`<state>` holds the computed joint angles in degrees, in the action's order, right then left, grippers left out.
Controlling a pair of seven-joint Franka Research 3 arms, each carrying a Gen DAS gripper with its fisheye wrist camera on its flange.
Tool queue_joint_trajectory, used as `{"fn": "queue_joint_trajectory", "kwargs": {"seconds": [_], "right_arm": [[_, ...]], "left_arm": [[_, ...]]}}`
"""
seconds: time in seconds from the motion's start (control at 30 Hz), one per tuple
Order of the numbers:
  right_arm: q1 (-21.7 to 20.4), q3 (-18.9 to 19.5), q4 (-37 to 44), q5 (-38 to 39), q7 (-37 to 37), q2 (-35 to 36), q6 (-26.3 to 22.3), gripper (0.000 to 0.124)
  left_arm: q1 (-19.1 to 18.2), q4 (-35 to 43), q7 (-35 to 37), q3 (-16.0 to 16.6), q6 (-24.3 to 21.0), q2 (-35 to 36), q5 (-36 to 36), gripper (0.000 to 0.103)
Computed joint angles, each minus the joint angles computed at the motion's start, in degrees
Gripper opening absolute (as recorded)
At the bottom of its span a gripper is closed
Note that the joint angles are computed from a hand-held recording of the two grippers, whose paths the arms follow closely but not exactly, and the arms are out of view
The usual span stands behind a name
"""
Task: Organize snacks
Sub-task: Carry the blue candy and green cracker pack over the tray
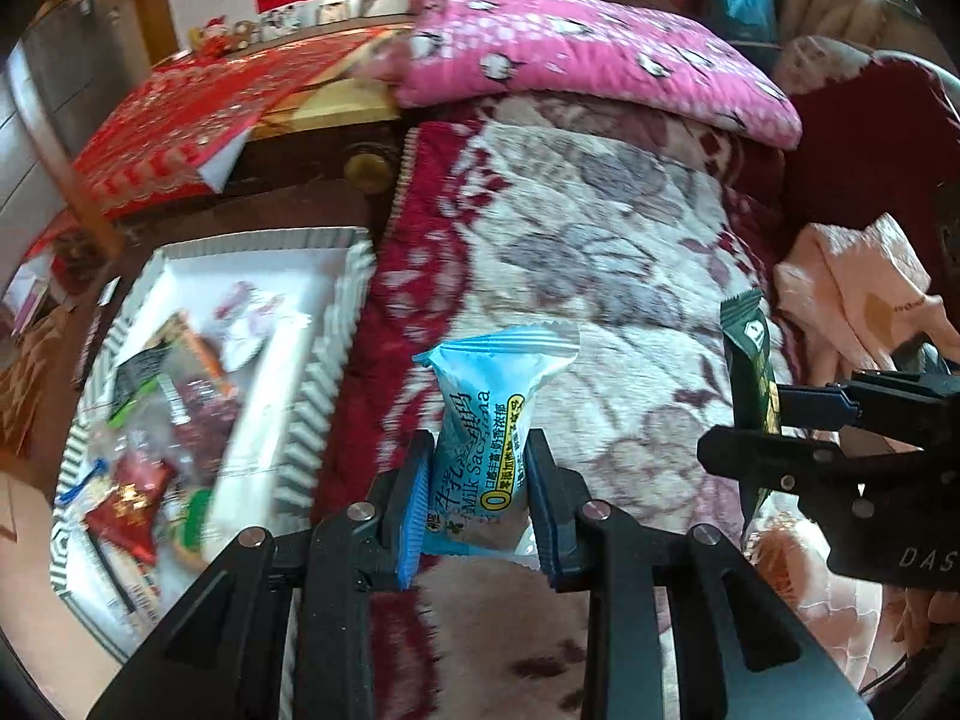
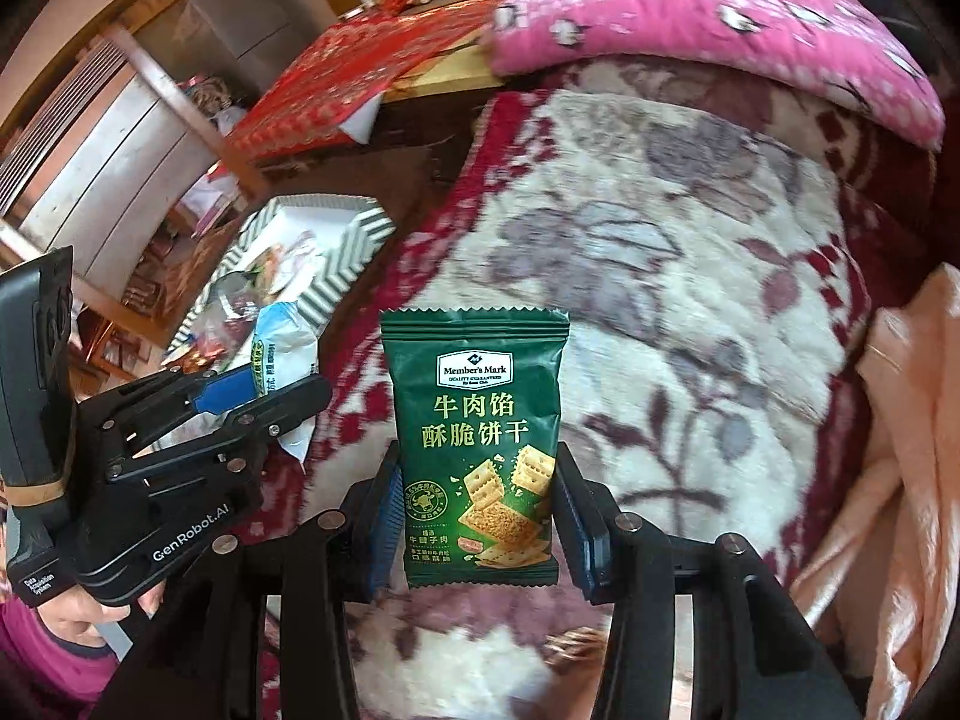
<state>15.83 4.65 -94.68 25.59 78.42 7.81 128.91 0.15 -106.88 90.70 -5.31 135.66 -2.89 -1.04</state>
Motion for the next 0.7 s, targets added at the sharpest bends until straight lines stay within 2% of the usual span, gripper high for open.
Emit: {"fn": "queue_joint_trajectory", "kwargs": {"seconds": [0.33,0.57,0.7], "right_arm": [[3.7,2.1,11.2,-2.8,0.2,7.3,-4.3,0.050],[7.0,3.2,24.0,-5.6,0.6,15.6,-9.7,0.051],[9.1,3.4,34.0,-7.1,1.3,21.9,-13.8,0.051]], "left_arm": [[3.4,-1.6,-2.3,2.7,0.6,-2.6,1.3,0.029],[6.3,-2.3,-3.8,4.6,0.4,-3.7,1.5,0.029],[8.3,-2.4,-5.1,5.8,-0.1,-4.0,2.1,0.029]]}}
